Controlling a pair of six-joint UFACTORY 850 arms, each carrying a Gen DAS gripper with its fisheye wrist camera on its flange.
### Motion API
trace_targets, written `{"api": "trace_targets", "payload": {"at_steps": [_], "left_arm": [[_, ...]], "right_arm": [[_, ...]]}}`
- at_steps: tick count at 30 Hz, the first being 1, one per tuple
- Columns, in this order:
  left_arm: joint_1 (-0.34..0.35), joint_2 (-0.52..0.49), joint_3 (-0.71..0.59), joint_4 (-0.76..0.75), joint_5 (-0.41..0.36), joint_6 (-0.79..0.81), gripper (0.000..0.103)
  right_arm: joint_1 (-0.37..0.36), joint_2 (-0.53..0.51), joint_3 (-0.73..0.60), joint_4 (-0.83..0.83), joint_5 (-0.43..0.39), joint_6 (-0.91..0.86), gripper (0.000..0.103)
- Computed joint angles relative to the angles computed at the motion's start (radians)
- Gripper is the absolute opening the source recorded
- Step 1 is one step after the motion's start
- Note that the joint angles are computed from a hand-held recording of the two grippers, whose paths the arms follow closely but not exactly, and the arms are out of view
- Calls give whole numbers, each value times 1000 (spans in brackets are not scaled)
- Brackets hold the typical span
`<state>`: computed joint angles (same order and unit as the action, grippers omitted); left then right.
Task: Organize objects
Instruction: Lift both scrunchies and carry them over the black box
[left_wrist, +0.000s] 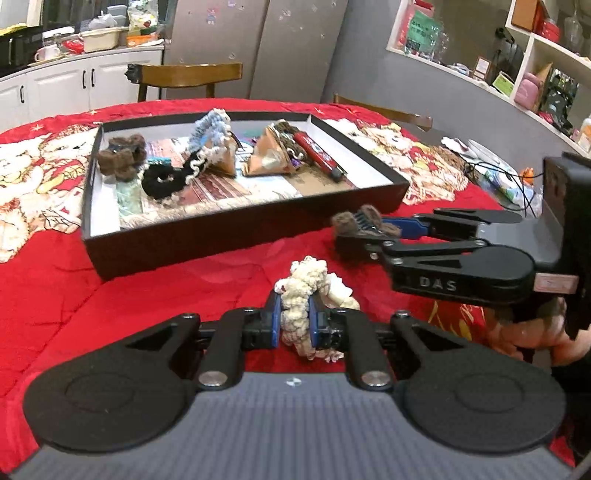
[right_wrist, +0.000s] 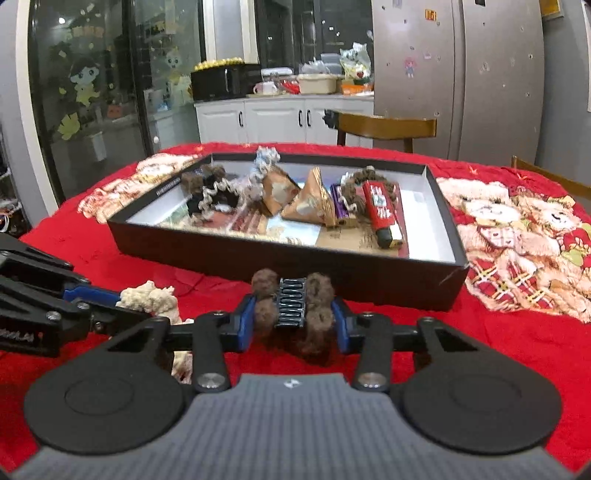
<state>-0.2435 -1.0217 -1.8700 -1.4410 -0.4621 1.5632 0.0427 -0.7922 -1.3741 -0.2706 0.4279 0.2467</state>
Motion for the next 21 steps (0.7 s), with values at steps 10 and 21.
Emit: {"api": "trace_targets", "payload": {"at_steps": [10,21], "left_arm": [[-5,37,35,-142,32,134,18],[7,28,-47,-265,116,195,18]], "right_arm": [[-7,51,53,-36,95,20,46],[-1,35,-32,50,59,-131,46]]}}
